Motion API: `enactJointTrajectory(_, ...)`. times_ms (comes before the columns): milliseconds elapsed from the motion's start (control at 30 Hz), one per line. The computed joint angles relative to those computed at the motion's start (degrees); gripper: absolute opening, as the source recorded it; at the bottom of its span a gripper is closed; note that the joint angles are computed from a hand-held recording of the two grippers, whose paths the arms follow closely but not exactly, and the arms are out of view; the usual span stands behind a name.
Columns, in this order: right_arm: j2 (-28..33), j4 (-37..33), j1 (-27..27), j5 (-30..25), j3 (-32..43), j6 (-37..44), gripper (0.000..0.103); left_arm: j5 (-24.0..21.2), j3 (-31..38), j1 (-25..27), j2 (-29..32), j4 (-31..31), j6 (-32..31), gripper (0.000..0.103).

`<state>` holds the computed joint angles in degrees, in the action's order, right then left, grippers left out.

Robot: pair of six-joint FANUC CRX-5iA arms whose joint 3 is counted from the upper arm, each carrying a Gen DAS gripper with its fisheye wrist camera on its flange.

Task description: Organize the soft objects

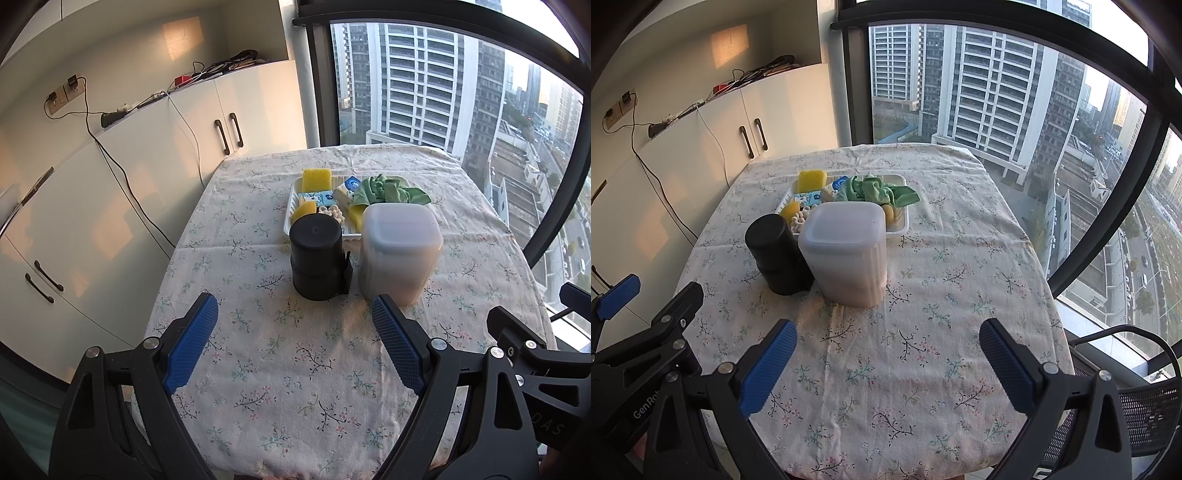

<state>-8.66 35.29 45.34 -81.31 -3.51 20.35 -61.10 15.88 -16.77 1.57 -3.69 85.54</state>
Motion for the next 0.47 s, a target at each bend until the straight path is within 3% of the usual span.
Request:
enactJointTrajectory(333, 0.0, -0.4, -0.4, 0.4, -0.4, 0.1, 0.101, 0.1, -0.2, 0.2, 0.2, 0.5, -0.6, 0.085)
enactJointTrajectory(467, -0.1, -1.8, -1.5, 2.1, -0.9, 0.1, 0.101, 0.9, -2.0, 2.4, 0.9, 6.3, -4.2, 0.085)
